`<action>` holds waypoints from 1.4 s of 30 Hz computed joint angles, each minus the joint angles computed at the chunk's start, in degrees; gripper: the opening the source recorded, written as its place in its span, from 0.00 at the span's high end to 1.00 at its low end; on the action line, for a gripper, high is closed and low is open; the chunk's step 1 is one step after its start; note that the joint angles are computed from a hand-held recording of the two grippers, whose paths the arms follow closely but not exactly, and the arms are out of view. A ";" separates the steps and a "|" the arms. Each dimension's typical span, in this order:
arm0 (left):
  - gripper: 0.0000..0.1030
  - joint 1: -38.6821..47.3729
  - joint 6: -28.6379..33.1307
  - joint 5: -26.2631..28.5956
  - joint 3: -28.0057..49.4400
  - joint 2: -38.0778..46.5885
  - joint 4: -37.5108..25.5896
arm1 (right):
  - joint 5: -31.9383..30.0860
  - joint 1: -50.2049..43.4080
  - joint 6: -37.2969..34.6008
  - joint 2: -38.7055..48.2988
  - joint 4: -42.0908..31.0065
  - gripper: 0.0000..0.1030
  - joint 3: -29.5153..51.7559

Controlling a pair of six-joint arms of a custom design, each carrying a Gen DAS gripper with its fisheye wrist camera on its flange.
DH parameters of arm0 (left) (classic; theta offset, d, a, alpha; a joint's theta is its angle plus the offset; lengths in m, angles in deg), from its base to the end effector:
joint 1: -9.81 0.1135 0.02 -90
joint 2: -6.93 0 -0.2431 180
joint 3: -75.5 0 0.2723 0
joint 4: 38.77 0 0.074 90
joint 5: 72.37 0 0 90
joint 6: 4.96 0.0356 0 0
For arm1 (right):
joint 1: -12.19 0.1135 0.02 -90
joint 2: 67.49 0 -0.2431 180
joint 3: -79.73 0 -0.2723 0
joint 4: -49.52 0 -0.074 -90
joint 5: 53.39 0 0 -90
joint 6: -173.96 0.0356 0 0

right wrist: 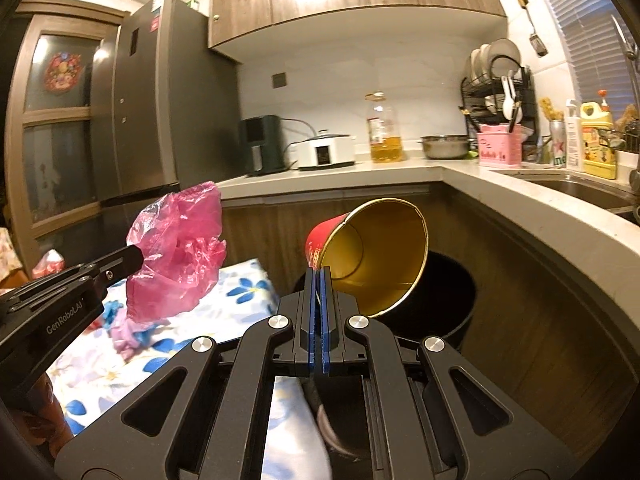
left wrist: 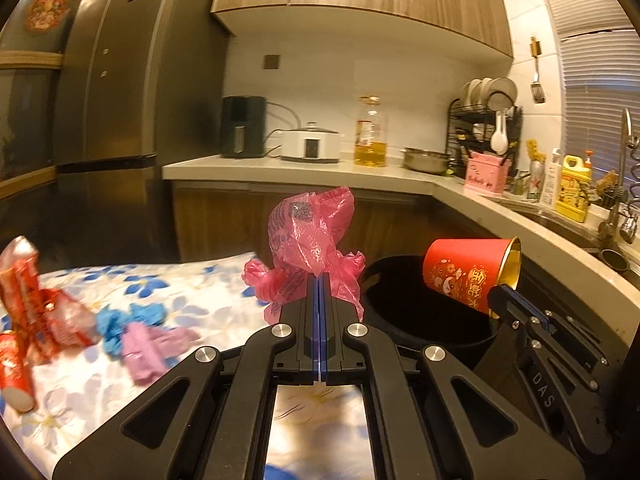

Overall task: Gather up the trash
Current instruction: 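Carry the pink bag in the left gripper while the right carries the red cup to the bin, then open both grippers over the black bin to drop bag and cup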

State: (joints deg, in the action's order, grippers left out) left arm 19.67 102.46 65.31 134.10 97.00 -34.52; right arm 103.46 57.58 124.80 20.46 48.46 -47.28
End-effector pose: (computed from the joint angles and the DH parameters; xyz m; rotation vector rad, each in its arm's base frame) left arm 0.3392 0.0322 0.1696 0.6206 1.8157 -0.5290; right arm 0.2379 0.1946 0.1487 0.5082 1.7372 -0.2294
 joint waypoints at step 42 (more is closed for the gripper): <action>1.00 -16.70 0.48 -6.30 7.37 9.08 -2.46 | -10.36 -14.08 0.40 -4.45 1.71 0.93 -7.31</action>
State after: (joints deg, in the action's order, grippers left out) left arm 2.96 102.94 59.01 141.46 106.09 -36.98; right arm 93.10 43.51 125.20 16.01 50.18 -54.59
